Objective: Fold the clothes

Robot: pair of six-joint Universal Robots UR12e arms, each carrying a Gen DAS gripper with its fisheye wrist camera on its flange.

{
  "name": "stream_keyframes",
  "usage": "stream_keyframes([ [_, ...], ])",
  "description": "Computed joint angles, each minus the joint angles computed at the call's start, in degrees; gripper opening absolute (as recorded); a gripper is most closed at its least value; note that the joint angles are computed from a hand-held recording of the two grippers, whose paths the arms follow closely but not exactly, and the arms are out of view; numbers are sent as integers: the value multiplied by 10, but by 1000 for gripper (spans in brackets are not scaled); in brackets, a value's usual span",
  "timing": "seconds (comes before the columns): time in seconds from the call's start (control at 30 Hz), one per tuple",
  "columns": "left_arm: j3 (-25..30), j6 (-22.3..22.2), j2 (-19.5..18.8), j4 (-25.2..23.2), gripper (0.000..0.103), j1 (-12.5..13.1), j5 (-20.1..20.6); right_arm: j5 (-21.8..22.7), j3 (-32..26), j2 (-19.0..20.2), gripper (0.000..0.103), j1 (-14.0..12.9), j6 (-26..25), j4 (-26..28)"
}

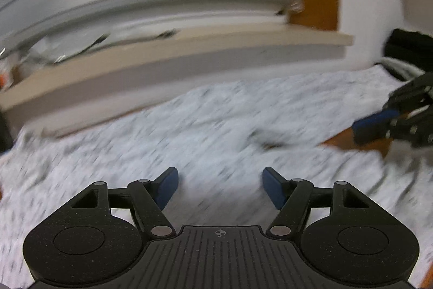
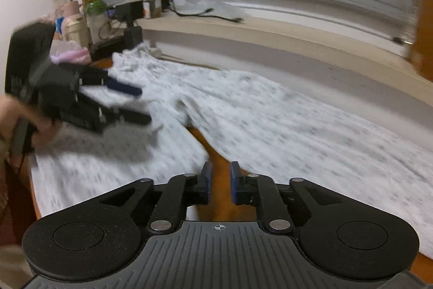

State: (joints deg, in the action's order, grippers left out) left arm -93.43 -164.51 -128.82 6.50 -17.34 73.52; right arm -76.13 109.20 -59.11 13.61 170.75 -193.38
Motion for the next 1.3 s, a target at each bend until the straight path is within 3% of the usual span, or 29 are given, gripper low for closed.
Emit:
stream_keyframes([
  [0.1, 23, 48, -5, -31, 72, -10, -26, -42, 39, -23, 25, -16, -1, -12],
  [0.2, 53, 104, -14, -89, 71, -21, -42, -98, 84, -51, 30, -43, 30, -30],
  [0.23, 64, 123, -17, -113, 64, -23, -47, -124, 102, -63, 31, -55, 44, -36],
  [0.27, 73, 136, -19, -145, 34, -24, -55, -149, 116, -72, 34, -63, 54, -43],
  [0.3, 83, 147, -20, -180, 25, -24, -65, -174, 129, -80, 34, -72, 64, -49],
  [0.43, 88, 154, -23, -183, 40, -22, -71, -244, 183, -116, 36, -113, 98, -51],
  [0.57, 83, 166, -18, -185, 61, -17, -89, -263, 215, -131, 41, -140, 125, -52],
  [0.67, 88, 188, -17, -210, 62, -18, -85, -233, 232, -134, 47, -159, 149, -71],
  [0.83, 103, 209, -22, -264, 62, -15, -95, -184, 243, -135, 47, -178, 178, -92],
  [0.93, 105, 200, -24, -275, 55, -9, -119, -173, 238, -134, 47, -181, 180, -89],
  [1.03, 98, 198, -24, -264, 28, -5, -138, -170, 231, -130, 43, -181, 179, -85],
  [1.07, 94, 192, -23, -257, 8, -4, -142, -164, 230, -128, 24, -182, 175, -88],
  [1.1, 89, 185, -22, -242, 5, -3, -142, -157, 229, -127, 9, -183, 172, -91],
  [1.2, 72, 156, -19, -181, 4, -1, -137, -194, 232, -121, 4, -174, 161, -148],
  [1.3, 60, 75, -17, -89, 4, 9, -137, -240, 240, -118, 4, -168, 167, -248],
])
